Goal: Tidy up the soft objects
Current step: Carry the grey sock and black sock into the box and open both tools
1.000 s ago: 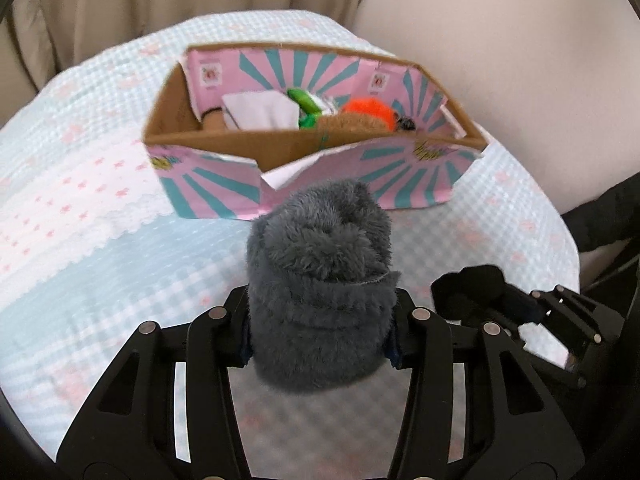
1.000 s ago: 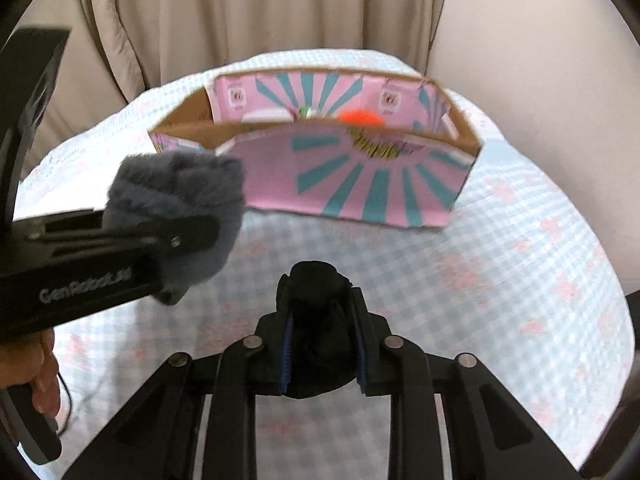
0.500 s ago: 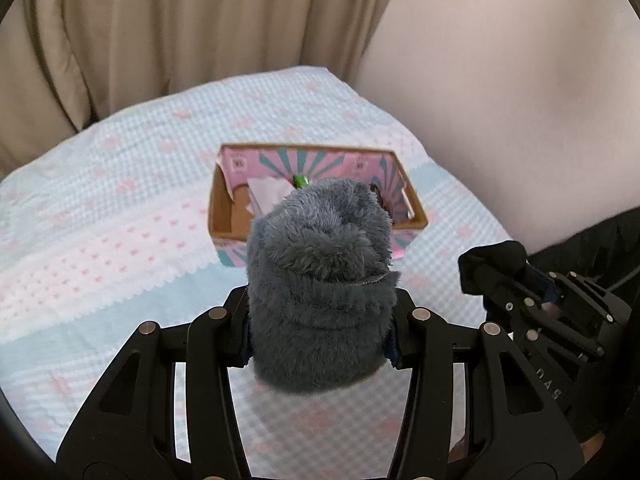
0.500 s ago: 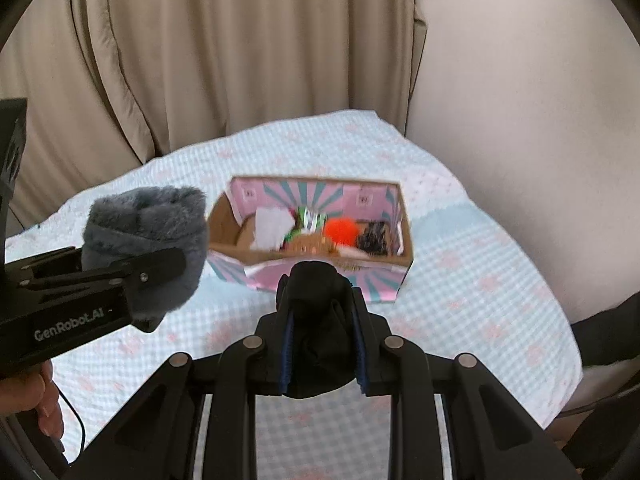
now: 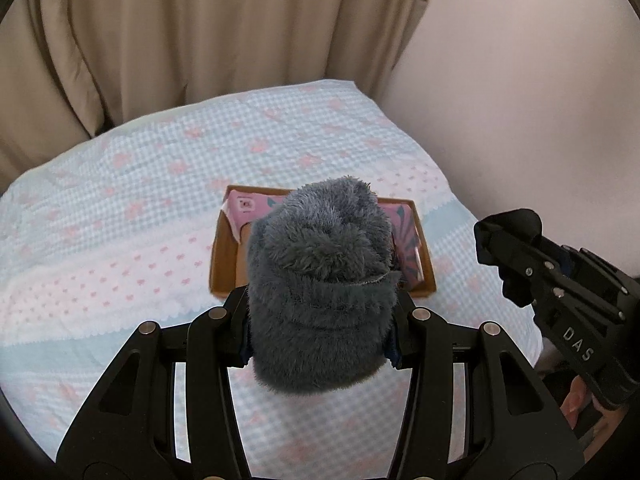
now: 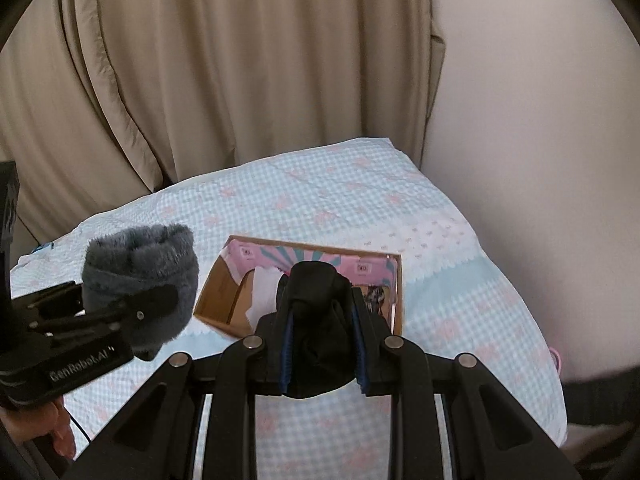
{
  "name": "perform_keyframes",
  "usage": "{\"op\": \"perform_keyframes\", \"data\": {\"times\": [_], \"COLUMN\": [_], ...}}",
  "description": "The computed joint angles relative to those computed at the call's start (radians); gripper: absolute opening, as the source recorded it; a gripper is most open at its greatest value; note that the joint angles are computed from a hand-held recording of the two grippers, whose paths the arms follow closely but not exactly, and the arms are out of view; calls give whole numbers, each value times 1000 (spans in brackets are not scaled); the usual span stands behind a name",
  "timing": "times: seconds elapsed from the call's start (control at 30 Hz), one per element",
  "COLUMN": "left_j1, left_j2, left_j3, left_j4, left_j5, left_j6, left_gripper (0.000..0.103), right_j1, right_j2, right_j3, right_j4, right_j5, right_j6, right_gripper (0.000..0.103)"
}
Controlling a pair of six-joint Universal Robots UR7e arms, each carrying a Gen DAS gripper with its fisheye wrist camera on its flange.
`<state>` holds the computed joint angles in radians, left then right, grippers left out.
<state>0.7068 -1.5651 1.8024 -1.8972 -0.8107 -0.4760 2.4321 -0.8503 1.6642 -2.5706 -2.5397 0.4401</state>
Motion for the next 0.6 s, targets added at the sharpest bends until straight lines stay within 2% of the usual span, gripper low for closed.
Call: {"op": "perform_keyframes", "data": {"times": [0.17,0.37,0.47,0.6], "left_j1": [65,153,199,249], "left_j2": [136,279,345,409], "left_j3": [-65,-146,-193,-247], "left_j4": [-43,-82,-63,5], "left_j5": [7,7,-4,-27], "left_j6": [-12,13,26,-2], "left_gripper": [44,44,44,44], "right_j1": [-94,-203,-260,-325], "right_j2": [-5,15,30,41], "right_j3": [-26,-64,-79,-88], "right_j4": [-23,-9,17,63], "right_j5": [84,170,219,284], "right_j6": [-112,-207,-207,-145], "right_gripper": [22,22,22,22]}}
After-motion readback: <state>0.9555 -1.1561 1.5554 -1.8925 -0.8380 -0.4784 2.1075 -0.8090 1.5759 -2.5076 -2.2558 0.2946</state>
